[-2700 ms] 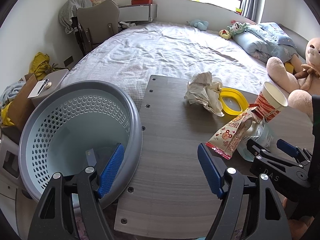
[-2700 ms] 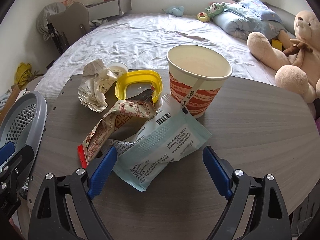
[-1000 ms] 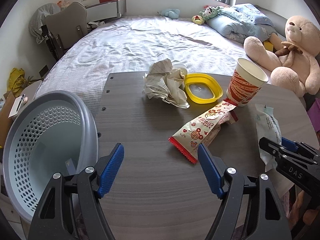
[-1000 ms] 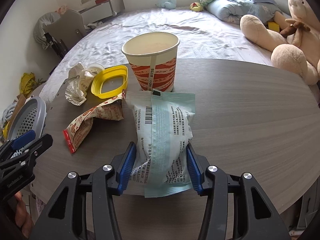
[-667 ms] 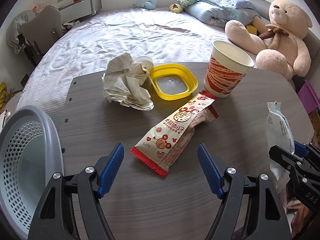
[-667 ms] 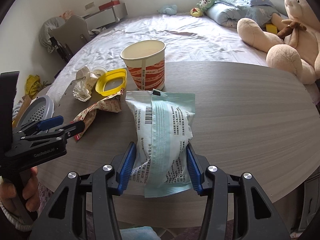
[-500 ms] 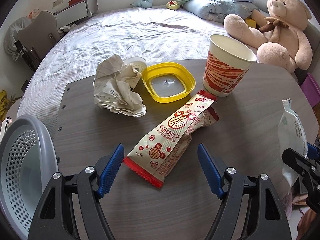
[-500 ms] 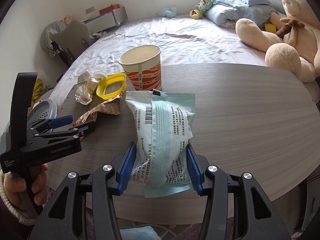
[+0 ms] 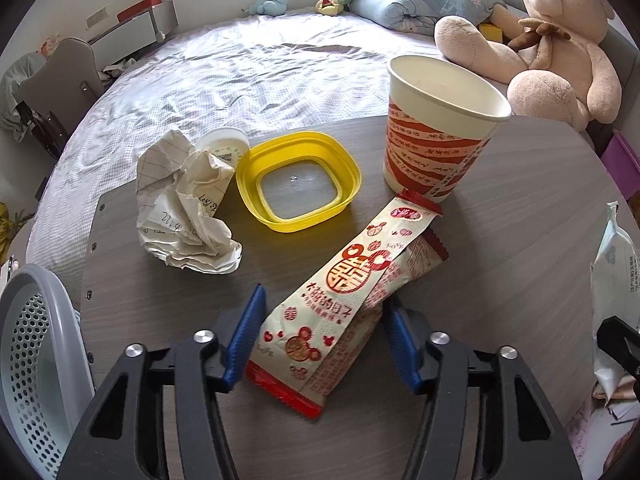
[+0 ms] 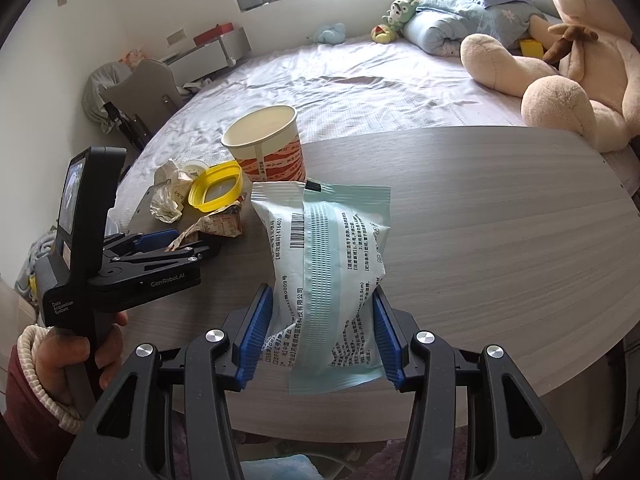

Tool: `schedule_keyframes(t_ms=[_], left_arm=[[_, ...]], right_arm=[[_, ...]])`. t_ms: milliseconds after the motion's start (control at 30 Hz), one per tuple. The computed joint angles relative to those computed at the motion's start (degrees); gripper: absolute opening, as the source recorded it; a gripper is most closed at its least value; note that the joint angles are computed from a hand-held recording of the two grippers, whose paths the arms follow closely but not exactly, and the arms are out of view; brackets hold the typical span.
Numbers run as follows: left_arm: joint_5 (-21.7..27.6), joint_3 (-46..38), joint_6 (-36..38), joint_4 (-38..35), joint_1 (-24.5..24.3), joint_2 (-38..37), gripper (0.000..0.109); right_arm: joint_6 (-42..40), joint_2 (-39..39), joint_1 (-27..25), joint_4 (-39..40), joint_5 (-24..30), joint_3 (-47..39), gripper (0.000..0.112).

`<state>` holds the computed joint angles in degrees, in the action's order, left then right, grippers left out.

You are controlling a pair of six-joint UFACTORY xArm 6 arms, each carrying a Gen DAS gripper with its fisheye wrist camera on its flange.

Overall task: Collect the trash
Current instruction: 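Grasp the red-white snack bar wrapper with the left gripper and lift it, then carry both wrappers over the blue basket and open both grippers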

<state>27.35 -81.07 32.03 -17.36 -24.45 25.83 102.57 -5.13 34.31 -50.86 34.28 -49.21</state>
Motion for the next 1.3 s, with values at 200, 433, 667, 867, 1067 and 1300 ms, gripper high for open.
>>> schedule_keyframes(t_ms=[200, 433, 667, 867, 1067, 1300], left_arm=[[-0.2, 4.7, 3.0, -4.6, 0.0, -3.7, 0.046], [-2.0, 12.8, 5.4, -11.2, 1.4, -10.8, 0.046], [-5.0, 16.6, 7.8, -17.5, 5.4, -16.4, 0.046], [-8.6, 17.9, 6.8, -18.3, 9.6, -18.8, 0.046], [-12.3, 16.9, 2.1, -13.2, 14.2, -18.1, 0.046], [-12.4, 14.0, -1.8, -9.6, 19.9, -15.4, 0.046]], right_arm=[[1.0, -1.3, -0.2, -0.3, 0.1, 1.5, 0.048], [0.0, 0.1, 0.2, 0.1, -0.3, 0.1, 0.048], [-3.3, 4.3, 1.0, 0.2, -1.5, -5.3, 0.048], [-8.3, 10.7, 1.3, 1.0, -3.5, -13.9, 0.048], [-16.4, 19.7, 1.6, 4.6, -5.5, -25.6, 0.048], [-30.7, 32.5, 3.1, 13.9, -5.7, -43.0, 0.048]])
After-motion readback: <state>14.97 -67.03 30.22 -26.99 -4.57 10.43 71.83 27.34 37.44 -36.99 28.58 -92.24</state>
